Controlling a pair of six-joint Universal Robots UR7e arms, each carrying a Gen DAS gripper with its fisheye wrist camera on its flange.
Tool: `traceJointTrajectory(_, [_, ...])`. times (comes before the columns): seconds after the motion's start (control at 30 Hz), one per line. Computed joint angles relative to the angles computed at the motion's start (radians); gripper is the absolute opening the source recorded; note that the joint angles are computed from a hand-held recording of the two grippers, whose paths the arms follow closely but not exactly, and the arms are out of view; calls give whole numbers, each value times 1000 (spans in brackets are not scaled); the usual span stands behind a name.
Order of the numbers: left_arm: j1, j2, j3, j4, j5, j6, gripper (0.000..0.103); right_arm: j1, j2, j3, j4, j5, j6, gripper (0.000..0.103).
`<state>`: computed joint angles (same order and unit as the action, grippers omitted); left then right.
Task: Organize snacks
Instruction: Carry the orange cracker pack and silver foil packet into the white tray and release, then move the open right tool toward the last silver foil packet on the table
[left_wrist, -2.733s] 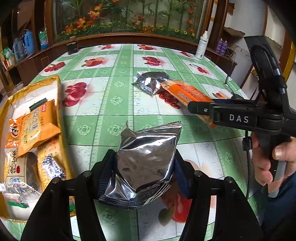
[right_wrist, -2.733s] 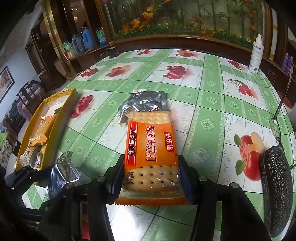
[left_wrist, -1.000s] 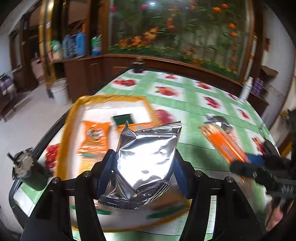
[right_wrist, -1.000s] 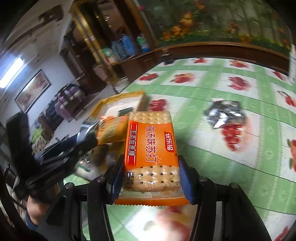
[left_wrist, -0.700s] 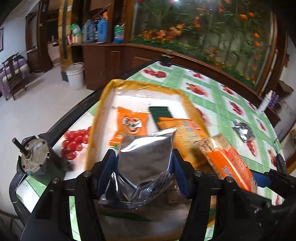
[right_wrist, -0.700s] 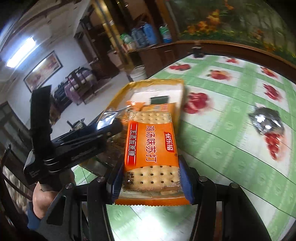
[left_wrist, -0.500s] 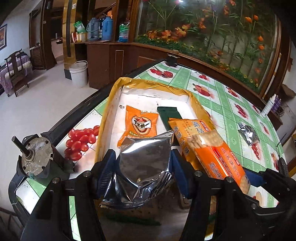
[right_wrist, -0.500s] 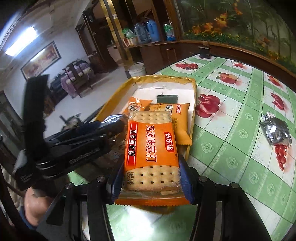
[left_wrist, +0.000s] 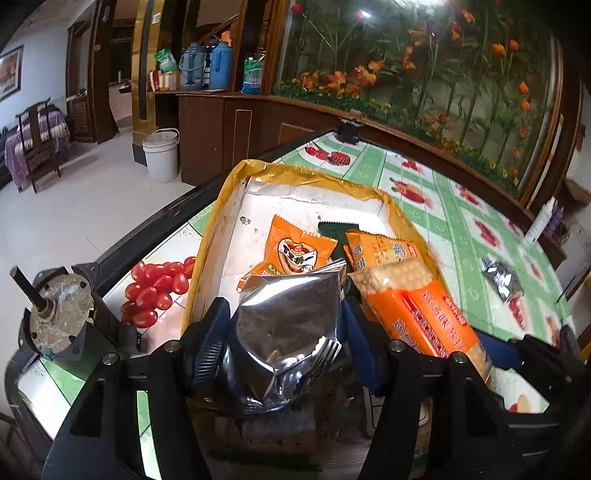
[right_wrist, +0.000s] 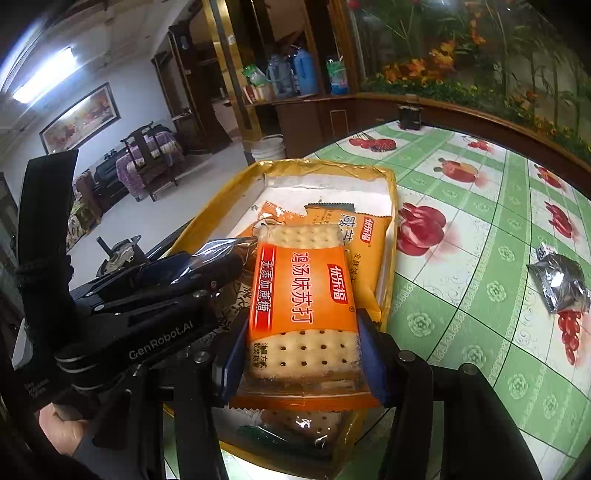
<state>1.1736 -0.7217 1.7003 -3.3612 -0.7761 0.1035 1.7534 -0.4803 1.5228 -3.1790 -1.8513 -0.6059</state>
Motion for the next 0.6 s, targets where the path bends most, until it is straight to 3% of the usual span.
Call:
traceJointTrajectory(0.27, [13,-16,35,-100,-92,-11,67,-1,-43,56,-69,53,-34,58])
traceJointTrajectory(0.4, [7,-20,82,-269,-170,69,73,-13,-73,71,-102,81,8,56])
traceJointTrajectory(0.43, [6,-21,91,-303,-193,87,73,-17,-77,61,-119,59,32,53])
traceJointTrajectory(0.5, [2,-21,114,-380,-235,129,81,-18,-75,29,-126,-8,55,31])
traceJointTrajectory(0.6, [0,-22,132,-445,-286,173,83,-45,-81,-61,-57,-91,130,29])
